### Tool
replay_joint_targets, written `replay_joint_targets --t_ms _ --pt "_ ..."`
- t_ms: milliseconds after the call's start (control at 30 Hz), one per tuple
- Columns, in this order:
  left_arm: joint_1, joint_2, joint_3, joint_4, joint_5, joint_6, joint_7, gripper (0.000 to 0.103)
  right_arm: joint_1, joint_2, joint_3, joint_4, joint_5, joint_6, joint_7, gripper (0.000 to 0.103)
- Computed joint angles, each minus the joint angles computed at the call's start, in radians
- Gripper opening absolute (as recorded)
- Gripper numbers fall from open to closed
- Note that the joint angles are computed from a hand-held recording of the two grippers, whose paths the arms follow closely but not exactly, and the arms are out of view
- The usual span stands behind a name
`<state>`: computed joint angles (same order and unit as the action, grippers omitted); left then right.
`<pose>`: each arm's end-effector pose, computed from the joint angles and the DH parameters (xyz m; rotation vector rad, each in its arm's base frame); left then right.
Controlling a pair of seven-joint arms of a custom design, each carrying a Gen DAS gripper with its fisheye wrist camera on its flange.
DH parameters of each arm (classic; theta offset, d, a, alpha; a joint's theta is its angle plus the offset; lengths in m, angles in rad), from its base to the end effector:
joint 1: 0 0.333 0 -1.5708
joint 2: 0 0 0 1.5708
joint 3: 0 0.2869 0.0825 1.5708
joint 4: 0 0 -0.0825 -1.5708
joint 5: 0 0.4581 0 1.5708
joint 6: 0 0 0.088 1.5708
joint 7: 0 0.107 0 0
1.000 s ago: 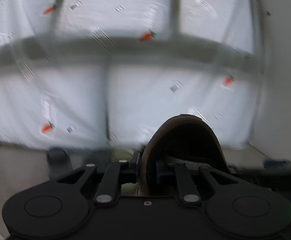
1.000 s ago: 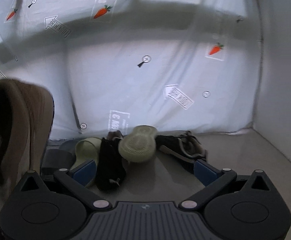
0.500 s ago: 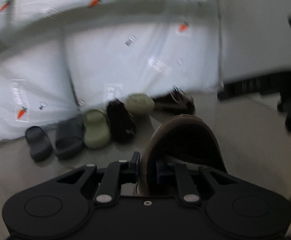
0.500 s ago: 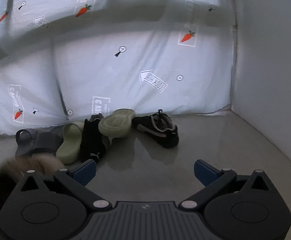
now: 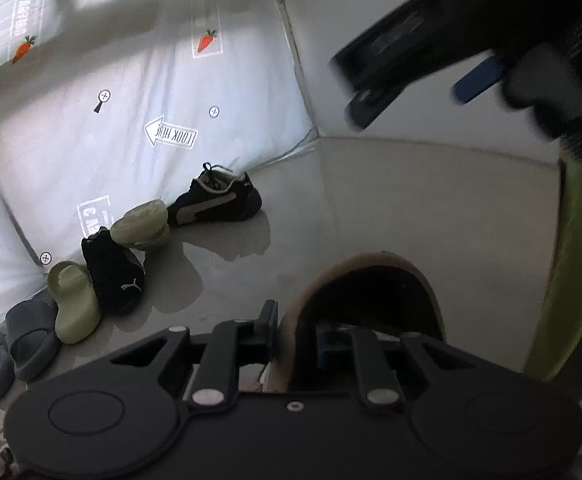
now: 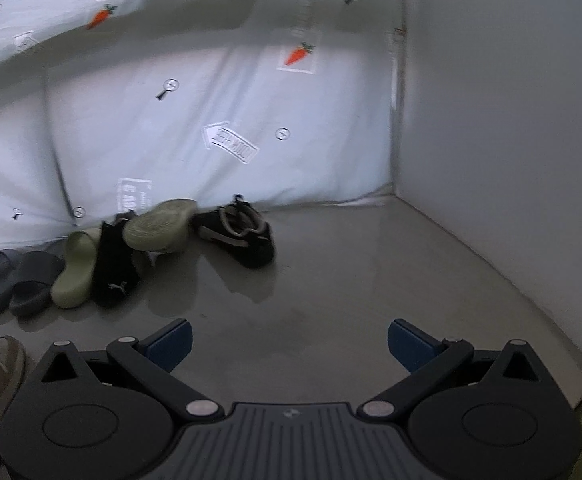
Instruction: Organize scattered shoes
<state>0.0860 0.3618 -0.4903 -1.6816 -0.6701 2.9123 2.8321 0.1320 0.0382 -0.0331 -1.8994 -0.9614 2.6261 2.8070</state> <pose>0.7208 -0.2234 0.4452 -0.7004 2.2512 -1.0576 0.6776 0.0871 0.4930 -1.2877 2.0359 -1.0413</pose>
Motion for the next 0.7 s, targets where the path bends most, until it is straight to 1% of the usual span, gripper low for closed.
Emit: replay_joint_targets --t_ms 67,133,167,267,300,333,400,467,500,567,633,667,700 --pt "-0.057 0.049 0.07 0.06 0.096 0.0 -0.113 0.018 -0.003 -0.02 -0.001 -0.023 -0.012 -0.006 0.02 0.103" --pt "-0.059 0.077 0.075 0.087 0.15 0.005 -0.154 0.017 -0.01 -0.037 0.002 -0.042 -0.026 -0.011 0.038 0.103" --pt "-0.055 0.099 0.071 0.109 0.179 0.001 -0.155 0.016 -0.014 -0.044 0.005 -0.05 -0.034 -0.013 0.046 0.103" --pt "-0.03 0.138 0.038 0.156 0.231 -0.05 -0.149 0.016 -0.027 -0.047 0.011 -0.053 -0.046 -0.018 0.067 0.103" --pt "-0.021 0.156 0.022 0.182 0.234 -0.095 -0.145 0.017 -0.03 -0.044 0.012 -0.05 -0.049 -0.02 0.073 0.103" --pt "-0.017 0.162 0.014 0.193 0.232 -0.119 -0.147 0.017 -0.033 -0.04 0.012 -0.045 -0.049 -0.017 0.073 0.103" --pt "-0.027 0.169 0.024 0.219 0.23 -0.171 -0.191 0.018 -0.036 -0.03 0.009 -0.036 -0.049 -0.011 0.071 0.103" --pt "-0.046 0.172 0.051 0.247 0.231 -0.232 -0.271 0.02 -0.035 -0.025 0.007 -0.031 -0.046 -0.012 0.062 0.103" --pt "-0.049 0.169 0.056 0.248 0.227 -0.241 -0.286 0.022 -0.035 -0.022 0.006 -0.03 -0.033 -0.012 0.048 0.103" --pt "-0.06 0.166 0.086 0.269 0.22 -0.296 -0.39 0.024 -0.034 -0.022 0.004 -0.032 -0.022 -0.011 0.037 0.103" --pt "-0.066 0.16 0.102 0.275 0.218 -0.322 -0.442 0.028 -0.034 -0.019 0.002 -0.032 -0.003 -0.012 0.018 0.103" --pt "-0.071 0.159 0.115 0.283 0.221 -0.341 -0.483 0.029 -0.033 -0.018 0.002 -0.033 0.002 -0.013 0.013 0.103" --pt "-0.07 0.142 0.122 0.266 0.22 -0.334 -0.502 0.031 -0.033 -0.016 0.001 -0.033 0.009 -0.012 0.006 0.103"
